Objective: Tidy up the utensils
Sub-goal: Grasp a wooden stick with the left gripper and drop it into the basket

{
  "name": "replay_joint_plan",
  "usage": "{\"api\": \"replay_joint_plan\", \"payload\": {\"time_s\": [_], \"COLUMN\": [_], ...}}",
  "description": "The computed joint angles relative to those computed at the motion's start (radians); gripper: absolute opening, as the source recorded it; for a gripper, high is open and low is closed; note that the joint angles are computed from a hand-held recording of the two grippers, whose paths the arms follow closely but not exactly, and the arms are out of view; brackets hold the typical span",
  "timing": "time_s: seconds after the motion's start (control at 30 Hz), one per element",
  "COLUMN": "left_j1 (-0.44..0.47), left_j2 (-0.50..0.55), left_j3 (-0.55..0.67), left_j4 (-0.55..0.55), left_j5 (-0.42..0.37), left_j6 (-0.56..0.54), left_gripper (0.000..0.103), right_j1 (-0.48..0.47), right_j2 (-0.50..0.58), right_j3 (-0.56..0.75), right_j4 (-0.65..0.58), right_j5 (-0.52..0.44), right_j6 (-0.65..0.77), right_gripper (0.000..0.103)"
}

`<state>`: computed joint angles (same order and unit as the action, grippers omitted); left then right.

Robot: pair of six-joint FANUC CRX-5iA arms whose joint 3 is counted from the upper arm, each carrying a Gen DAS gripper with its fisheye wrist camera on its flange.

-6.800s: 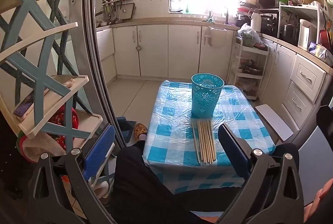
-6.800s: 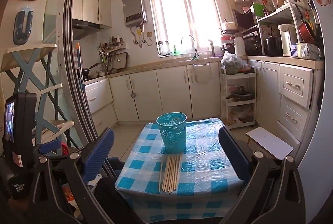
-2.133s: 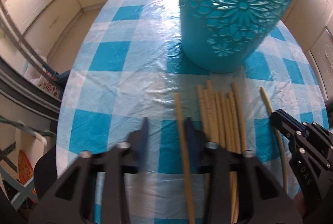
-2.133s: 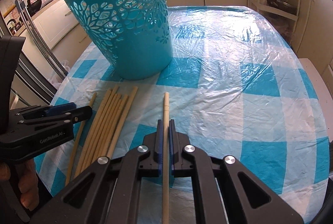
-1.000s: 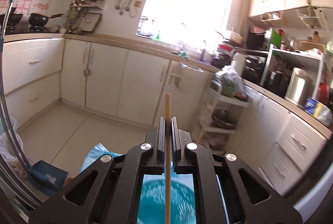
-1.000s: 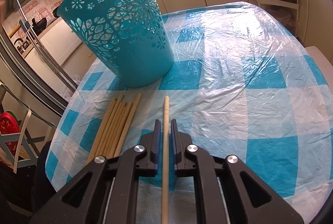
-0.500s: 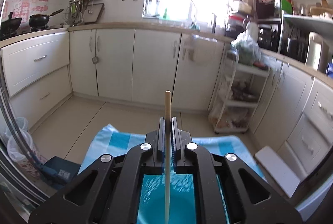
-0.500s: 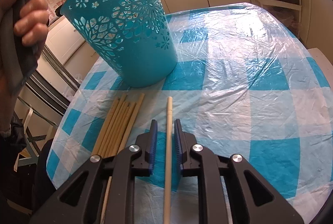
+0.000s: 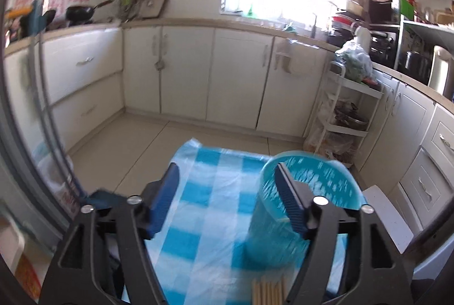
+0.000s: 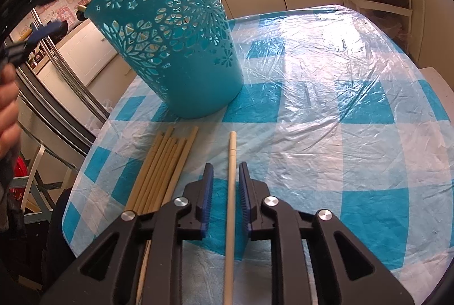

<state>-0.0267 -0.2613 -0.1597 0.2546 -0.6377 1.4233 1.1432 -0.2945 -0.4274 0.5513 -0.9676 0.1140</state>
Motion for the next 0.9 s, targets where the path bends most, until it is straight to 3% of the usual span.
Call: {"api": "replay_joint_plan", "payload": {"time_s": [0.13,0.27,0.33,0.4,0.47,0.6,0.9], "left_j1": [0.080,0.145,0.153,0.155,0.152,0.134,0.136], "left_j2": [-0.073,-0.109,-0.115,-0.121,-0.129,-0.131,-0.117], "left_j3": [-0.091,-0.153,-0.166,-0.179,-0.191,-0.191,-0.195], "left_j4": [0.047,0.083,0.080,0.078,0.076,0.062,0.017], "left_j5": [-0.075,-0.150,-0.166,-0.177,-0.185,-0.209,-0.262], "left_j6": [-0.037,-0.082,-0.085,-0.094,-0.102,-0.114,-0.114], "left_gripper": [0.076,0.077,0.077,0.077,0.077,0.077,0.081], "right_j1": [0.024,0.003,-0.003,0.000,0.003,0.016,0.095], "right_j2": [0.075,0.106,0.122,0.141,0.146,0.152,-0.035], "right_j3": [0.081,0.138,0.162,0.177,0.184,0.192,0.101], "right_j4": [-0.001,-0.057,-0.074,-0.066,-0.063,-0.057,0.052], "right_j5": [-0.123,-0.164,-0.190,-0.226,-0.237,-0.272,-0.199], "right_j6": [0.092,0.157,0.189,0.209,0.227,0.205,-0.027], "right_gripper": [0.019,0.019,0.015,0.004,0.004,0.006,0.006]}}
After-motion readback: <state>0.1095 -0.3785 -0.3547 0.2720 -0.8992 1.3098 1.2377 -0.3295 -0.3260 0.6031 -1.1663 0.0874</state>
